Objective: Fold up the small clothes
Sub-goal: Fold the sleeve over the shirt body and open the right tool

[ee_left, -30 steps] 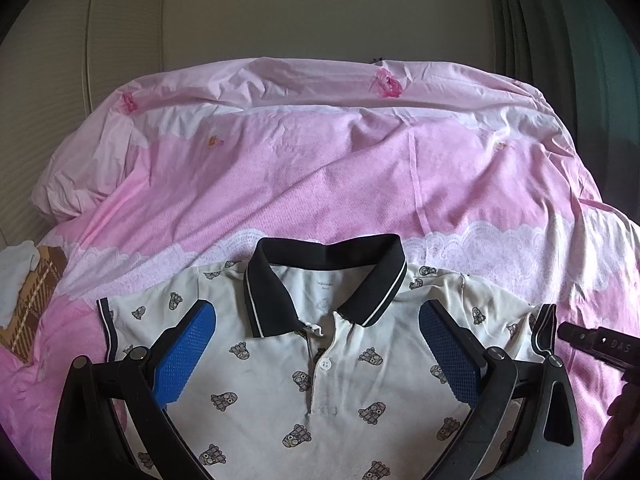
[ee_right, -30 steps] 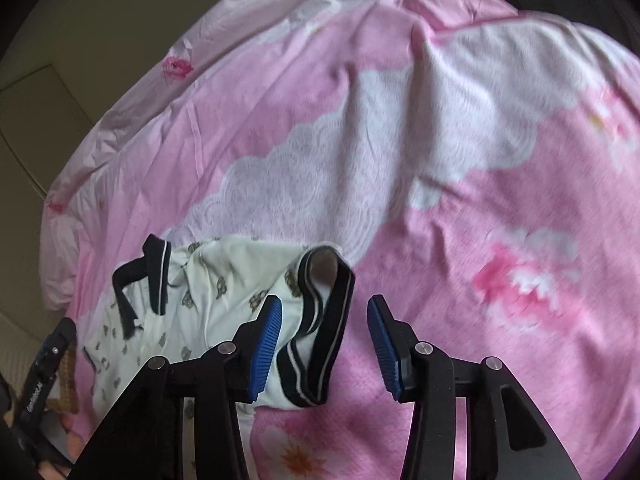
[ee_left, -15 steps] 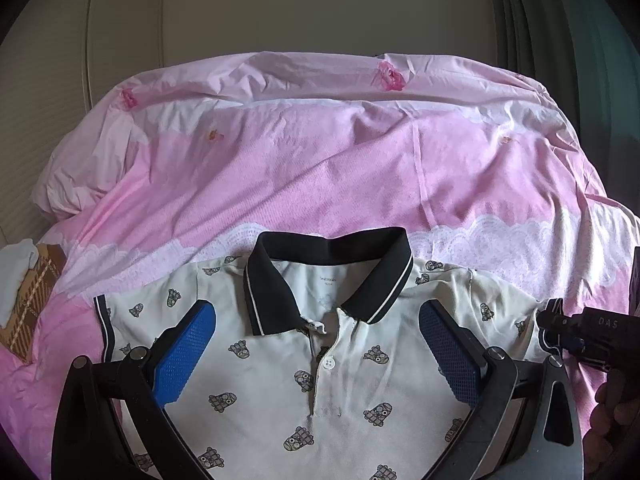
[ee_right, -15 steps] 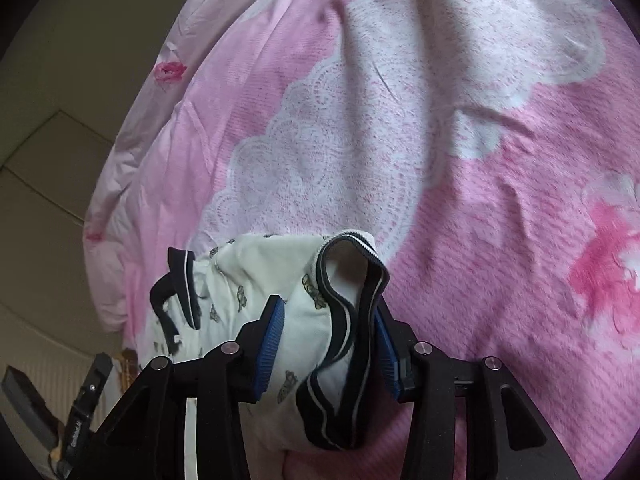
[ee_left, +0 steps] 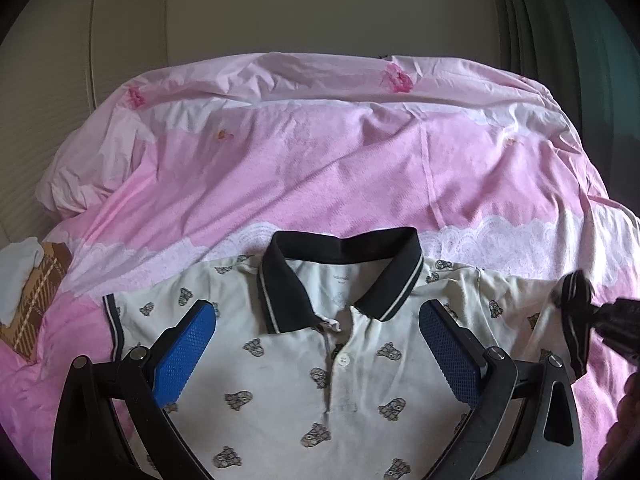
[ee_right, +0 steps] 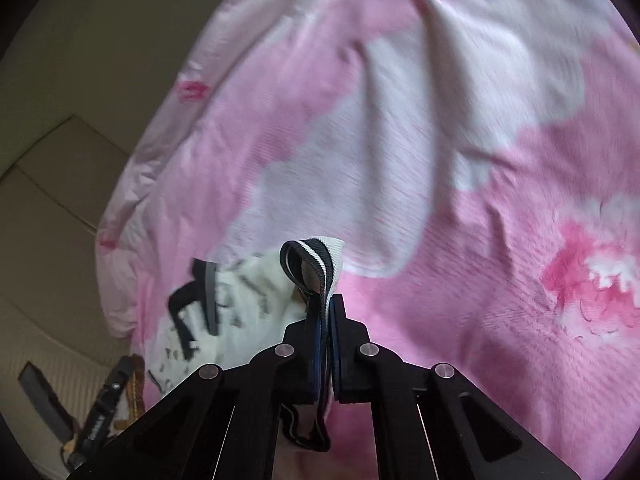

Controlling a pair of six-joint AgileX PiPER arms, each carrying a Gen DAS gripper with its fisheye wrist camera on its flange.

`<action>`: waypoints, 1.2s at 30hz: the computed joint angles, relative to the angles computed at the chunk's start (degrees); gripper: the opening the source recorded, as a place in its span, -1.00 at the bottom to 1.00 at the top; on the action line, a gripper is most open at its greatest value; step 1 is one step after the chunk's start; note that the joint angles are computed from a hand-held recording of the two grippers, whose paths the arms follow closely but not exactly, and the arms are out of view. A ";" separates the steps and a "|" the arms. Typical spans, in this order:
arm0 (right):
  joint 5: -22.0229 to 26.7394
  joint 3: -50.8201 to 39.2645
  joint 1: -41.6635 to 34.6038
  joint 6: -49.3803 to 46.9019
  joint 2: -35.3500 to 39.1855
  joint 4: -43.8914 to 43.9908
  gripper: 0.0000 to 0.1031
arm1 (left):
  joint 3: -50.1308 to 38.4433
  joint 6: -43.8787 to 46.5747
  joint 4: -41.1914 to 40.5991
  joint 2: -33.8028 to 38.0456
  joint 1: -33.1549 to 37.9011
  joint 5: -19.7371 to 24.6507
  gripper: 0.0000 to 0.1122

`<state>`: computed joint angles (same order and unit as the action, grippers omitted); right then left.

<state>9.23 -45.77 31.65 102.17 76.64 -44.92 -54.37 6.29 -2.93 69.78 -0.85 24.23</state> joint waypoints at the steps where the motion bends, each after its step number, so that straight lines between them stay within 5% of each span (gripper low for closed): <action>1: 1.17 -1.53 1.15 -0.38 0.03 0.09 -0.90 | -0.25 2.77 -2.67 -0.16 1.38 0.49 0.84; 6: 10.54 -14.49 8.38 -9.93 5.10 5.84 -0.90 | -0.99 12.11 -10.77 -0.99 6.97 2.11 0.84; 9: 21.60 -26.12 13.46 -15.93 12.99 7.53 -0.90 | -1.53 18.16 -15.73 -0.77 10.95 3.33 0.84; 17: 29.57 -40.71 17.39 -21.32 28.73 11.70 -0.89 | -1.25 30.68 -24.96 1.21 19.39 4.69 0.84; 21: 32.09 -43.19 18.46 -20.08 32.52 11.10 -0.84 | -1.20 34.37 -27.56 2.93 21.72 5.02 0.84; 25: 32.48 -43.28 18.75 -19.80 33.45 10.93 -0.26 | -1.54 37.04 -29.80 4.31 23.24 6.05 0.84; 36: 42.47 -37.61 26.60 -13.65 24.45 -1.92 -0.20 | -1.06 39.52 -32.38 3.64 23.29 7.37 0.84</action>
